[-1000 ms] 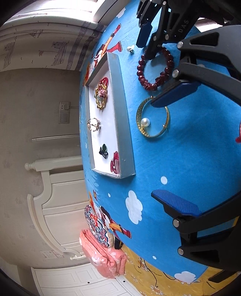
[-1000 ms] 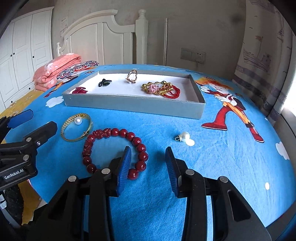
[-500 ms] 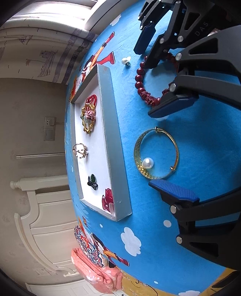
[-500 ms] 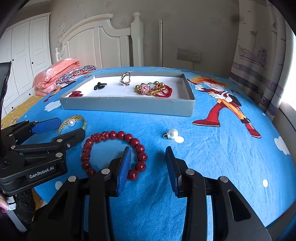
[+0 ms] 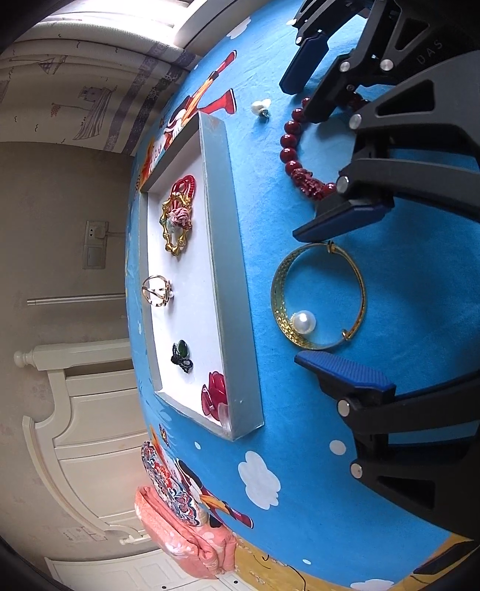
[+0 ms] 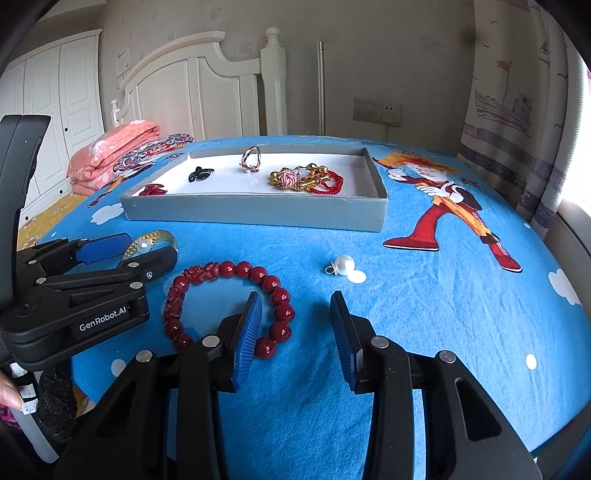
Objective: Organize jewelry
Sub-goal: 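Close the right tool on the red bead bracelet while the left tool lowers around the gold bangle, then grasp the gold bangle with the left tool while the right tool lifts the bead bracelet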
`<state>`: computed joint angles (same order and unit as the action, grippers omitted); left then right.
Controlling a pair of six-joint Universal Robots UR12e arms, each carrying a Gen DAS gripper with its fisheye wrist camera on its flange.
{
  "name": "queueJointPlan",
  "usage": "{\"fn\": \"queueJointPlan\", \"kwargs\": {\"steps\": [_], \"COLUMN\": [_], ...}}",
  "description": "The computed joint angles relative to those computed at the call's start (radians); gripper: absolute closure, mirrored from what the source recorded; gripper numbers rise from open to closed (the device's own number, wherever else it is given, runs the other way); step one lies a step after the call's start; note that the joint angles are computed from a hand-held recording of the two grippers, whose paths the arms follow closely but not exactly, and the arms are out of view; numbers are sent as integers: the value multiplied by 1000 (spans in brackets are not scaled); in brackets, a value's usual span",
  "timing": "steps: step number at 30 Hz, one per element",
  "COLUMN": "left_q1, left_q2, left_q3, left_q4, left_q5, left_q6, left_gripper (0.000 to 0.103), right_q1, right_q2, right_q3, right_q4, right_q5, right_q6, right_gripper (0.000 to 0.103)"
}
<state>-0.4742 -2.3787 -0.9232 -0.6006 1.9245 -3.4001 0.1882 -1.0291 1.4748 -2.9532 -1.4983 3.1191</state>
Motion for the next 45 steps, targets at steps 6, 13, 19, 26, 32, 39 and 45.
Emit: {"fn": "queueJointPlan", "kwargs": {"steps": [6,13,19,26,32,39,45], "left_q1": [15,6,5,-5,-8,-10,-7], "left_q2": [16,2,7,28,45,54,59], "left_q3": [-19,9,-8,-60,-96,-121,-131], "left_q4": [-13,-52,-17,92,141,173,177], "left_q5": [-48,-5,-1,47,71,76,72], "left_q6": [-62,-42,-22,11,13,24,8], "left_gripper": [39,38,44,44,44,44,44], "right_q1": [1,0,1,6,-11,-14,-1], "right_q2": [1,0,0,-2,-6,6,1], "right_q3": [-1,1,1,9,27,6,-1], "right_q4": [-1,-2,0,-24,-79,-44,-56], "right_q5": [-1,3,5,12,102,87,67], "right_q6": [2,3,-9,-4,29,52,5], "right_gripper": [67,66,71,91,91,91,76]}}
